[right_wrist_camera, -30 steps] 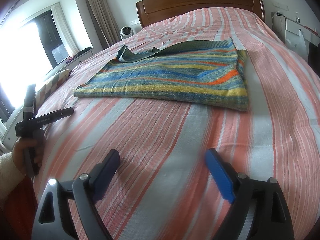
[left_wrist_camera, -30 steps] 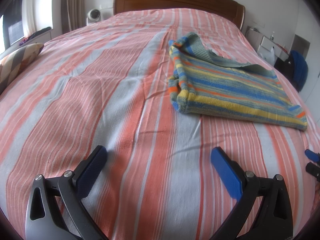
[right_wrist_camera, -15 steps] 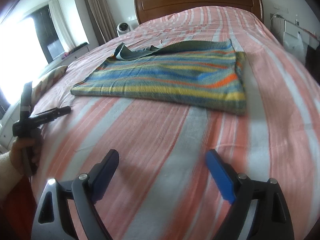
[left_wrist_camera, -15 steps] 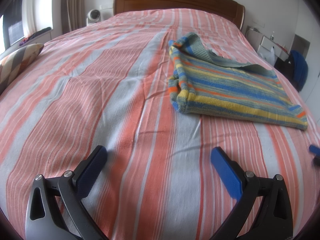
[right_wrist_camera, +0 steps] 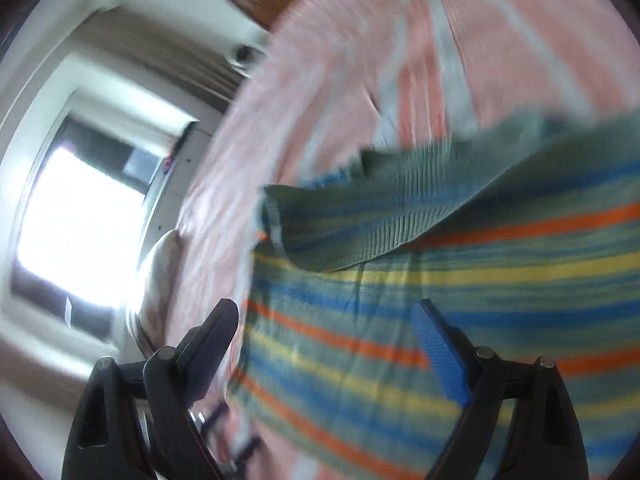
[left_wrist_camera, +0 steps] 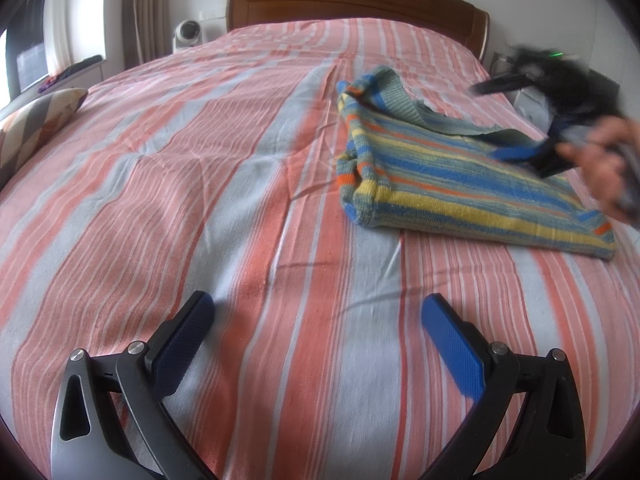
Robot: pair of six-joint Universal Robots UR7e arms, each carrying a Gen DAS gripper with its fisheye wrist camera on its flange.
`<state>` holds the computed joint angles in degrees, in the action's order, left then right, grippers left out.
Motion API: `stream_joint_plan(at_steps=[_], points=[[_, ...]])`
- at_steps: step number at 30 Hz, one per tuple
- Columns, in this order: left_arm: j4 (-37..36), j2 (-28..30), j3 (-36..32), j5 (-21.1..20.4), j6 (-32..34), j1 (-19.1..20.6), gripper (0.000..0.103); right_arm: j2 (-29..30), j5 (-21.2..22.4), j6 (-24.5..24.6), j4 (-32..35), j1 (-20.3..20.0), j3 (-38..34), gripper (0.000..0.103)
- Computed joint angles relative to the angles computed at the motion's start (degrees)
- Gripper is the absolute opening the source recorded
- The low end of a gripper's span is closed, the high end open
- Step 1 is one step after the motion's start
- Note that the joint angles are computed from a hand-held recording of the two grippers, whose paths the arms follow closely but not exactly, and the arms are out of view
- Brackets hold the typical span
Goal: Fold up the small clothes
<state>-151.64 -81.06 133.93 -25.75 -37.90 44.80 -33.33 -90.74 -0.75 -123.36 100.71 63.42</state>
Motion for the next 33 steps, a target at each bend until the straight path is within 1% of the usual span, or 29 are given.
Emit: stream_joint_plan(at_steps=[1, 2, 4, 5, 7, 8, 9, 11, 12, 13, 14, 16, 17, 19, 20, 24, 25, 29, 31, 33], points=[[0.1, 0.0, 0.0, 0.0, -0.1, -0.1, 0.103, 2.2, -0.3, 2.2, -0.1, -0.2, -2.3, 0.087], [0.0, 0.0, 0.0, 0.0, -0.1, -0.1, 0.103, 4.0, 0.8, 2.8, -2.7, -0.1, -4.5, 0.087], [-0.5, 0.1, 0.0, 0.0, 0.2, -0.1, 0.103, 5.6, 7.0, 0.0, -12.2, -0.4, -4.7, 0.087], [-0.6, 0.2, 0.0, 0.1, 0.3, 0.0, 0.103, 6.3, 10.6, -0.6, -15.7, -0.5, -5.4, 0.087], [-0.7, 0.4, 0.1, 0.2, 0.3, -0.1, 0.103, 6.5, 13.7, 0.9, -18.9, -0.6, -5.5, 0.087], [-0.8, 0.4, 0.1, 0.3, 0.3, -0.1, 0.103, 6.1, 14.0, 1.6, -19.0, -0.7, -5.1, 0.087], [-0.8, 0.5, 0.0, 0.3, 0.4, 0.0, 0.103, 5.3, 13.3, 1.3, -18.3, -0.6, -4.3, 0.087], [-0.9, 0.5, 0.1, 0.4, 0.3, -0.1, 0.103, 2.8, 9.9, -2.2, -17.8, -0.2, -1.1, 0.087], [-0.7, 0.5, 0.1, 0.4, 0.2, -0.1, 0.103, 0.8, 7.3, -5.3, -18.5, 0.0, 1.9, 0.087], [-0.7, 0.5, 0.2, 0.4, 0.1, -0.2, 0.103, -0.8, 6.2, -7.7, -18.9, -0.1, 4.1, 0.087], [-0.7, 0.5, 0.2, 0.4, 0.1, -0.2, 0.103, -3.6, 4.0, -11.3, -20.0, 0.1, 8.3, 0.087], [-0.7, 0.5, 0.2, 0.4, 0.1, -0.2, 0.103, -8.0, 1.3, -16.5, -22.2, -0.2, 14.4, 0.087], [-0.7, 0.5, 0.2, 0.4, 0.1, -0.2, 0.103, -11.6, -0.4, -20.3, -24.4, -0.3, 19.5, 0.087], [-0.7, 0.5, 0.2, 0.4, 0.1, -0.2, 0.103, -16.1, -2.8, -24.5, -27.1, -0.8, 25.3, 0.087], [-0.7, 0.5, 0.2, 0.4, 0.1, -0.2, 0.103, -19.3, -4.2, -26.5, -28.9, -1.2, 29.3, 0.087], [-0.5, 0.6, 0.1, 0.6, -0.1, -0.2, 0.103, -29.9, -9.1, -31.5, -35.4, -3.8, 42.0, 0.087], [-0.4, 0.7, 0.1, 0.7, -0.2, -0.3, 0.103, -32.7, -11.5, -33.2, -38.8, -4.5, 45.8, 0.087], [-0.4, 0.7, 0.1, 0.8, -0.1, -0.2, 0.103, -39.8, -17.4, -40.5, -49.1, -6.3, 55.7, 0.087], [-0.4, 0.8, 0.1, 0.8, -0.1, -0.2, 0.103, -41.2, -20.0, -43.6, -53.7, -7.5, 58.7, 0.087], [-0.4, 0.8, 0.0, 0.8, -0.1, -0.2, 0.103, -40.8, -21.7, -44.2, -56.1, -8.1, 59.4, 0.087]])
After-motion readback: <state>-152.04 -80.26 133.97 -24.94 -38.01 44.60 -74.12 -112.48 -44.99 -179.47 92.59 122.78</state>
